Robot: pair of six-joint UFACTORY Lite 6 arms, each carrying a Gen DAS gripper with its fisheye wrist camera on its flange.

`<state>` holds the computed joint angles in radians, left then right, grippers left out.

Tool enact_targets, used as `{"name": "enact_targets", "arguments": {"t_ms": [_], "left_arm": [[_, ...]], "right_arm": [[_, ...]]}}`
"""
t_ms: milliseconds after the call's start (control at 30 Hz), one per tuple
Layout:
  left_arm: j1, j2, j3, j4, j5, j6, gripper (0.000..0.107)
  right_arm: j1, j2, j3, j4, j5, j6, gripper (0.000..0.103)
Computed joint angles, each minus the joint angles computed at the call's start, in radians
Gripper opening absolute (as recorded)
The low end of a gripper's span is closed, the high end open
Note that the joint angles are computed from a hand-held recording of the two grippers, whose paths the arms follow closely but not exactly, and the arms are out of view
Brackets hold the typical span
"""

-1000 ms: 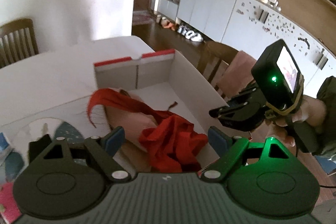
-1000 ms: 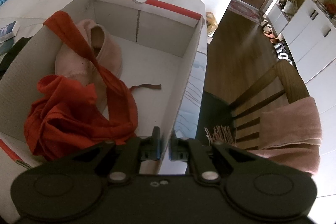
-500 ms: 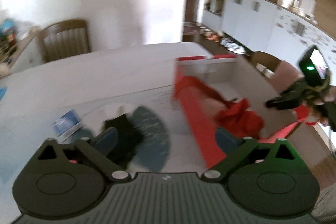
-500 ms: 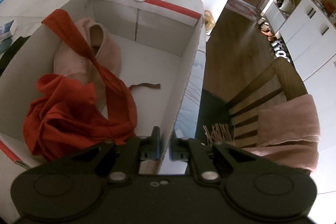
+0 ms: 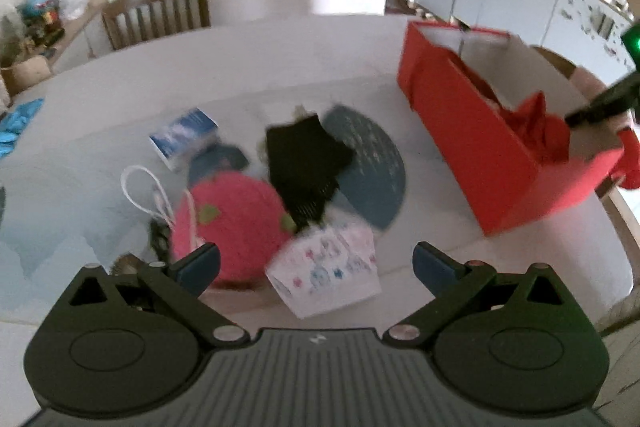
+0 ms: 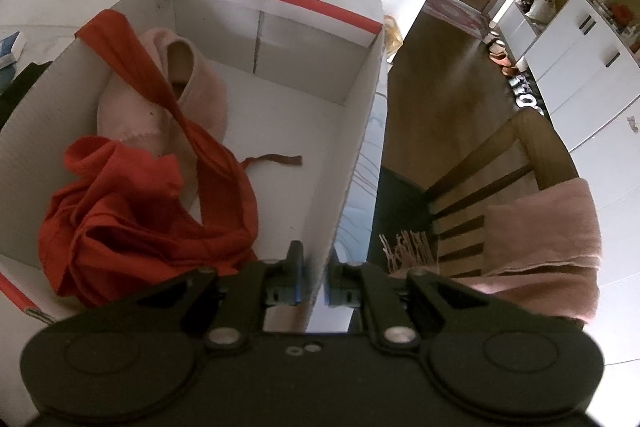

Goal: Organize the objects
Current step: 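Return the left tool to the table and grasp the white printed cloth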

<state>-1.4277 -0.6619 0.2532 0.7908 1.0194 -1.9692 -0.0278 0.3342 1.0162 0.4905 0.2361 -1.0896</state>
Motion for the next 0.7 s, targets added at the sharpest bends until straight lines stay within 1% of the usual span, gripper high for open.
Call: {"name": "enact_targets", "arguments": {"t_ms": [67,233,300,400,467,500,533,567,600,633,667,700], "left_arm": [[0.030,0.044,-0.029,0.019,-0.084,-0.026,0.103],[0.090,0.193,-0.059,0.092,-0.249,-0.110,0.103],[0.111,0.214,-0.075,0.127,-0.291,-0.165,0.103],[0.154,0.191,-0.120,0.185,-0.356,-0.258,0.101],[0.166,0.201,-0.126,0.209,-0.377,-0.297,0.093],[0.180,0.218,-0.118,0.215,-0.385,-0.292,0.078],[0.198,0.244,-0.107,0.213,-0.398,-0.282,0.058],[0.237,0.271,-0.097,0.205,-0.424,-0.258,0.050],[0.265,0.290,-0.096,0.201,-0.446,-0.250,0.039],[0.279,0.297,-0.100,0.203,-0.459,-0.256,0.031],[0.277,0.289,-0.108,0.203,-0.459,-0.266,0.030],[0.267,0.271,-0.118,0.199,-0.449,-0.271,0.022]], "right_arm": [[0.001,-0.003,-0.004,-0.003,-0.002,0.006,0.009],[0.008,-0.006,-0.012,-0.023,-0.016,0.024,0.010],[0.014,-0.008,-0.016,-0.042,-0.023,0.040,0.010],[0.019,-0.011,-0.022,-0.062,-0.029,0.059,0.010],[0.023,-0.011,-0.025,-0.075,-0.034,0.075,0.010],[0.025,-0.012,-0.026,-0.082,-0.035,0.084,0.010],[0.027,-0.012,-0.027,-0.090,-0.037,0.095,0.010],[0.029,-0.012,-0.027,-0.103,-0.038,0.109,0.010],[0.031,-0.014,-0.030,-0.112,-0.039,0.119,0.010],[0.033,-0.018,-0.034,-0.122,-0.041,0.129,0.010],[0.035,-0.020,-0.036,-0.132,-0.043,0.139,0.010],[0.036,-0.023,-0.039,-0.142,-0.044,0.149,0.010]]}}
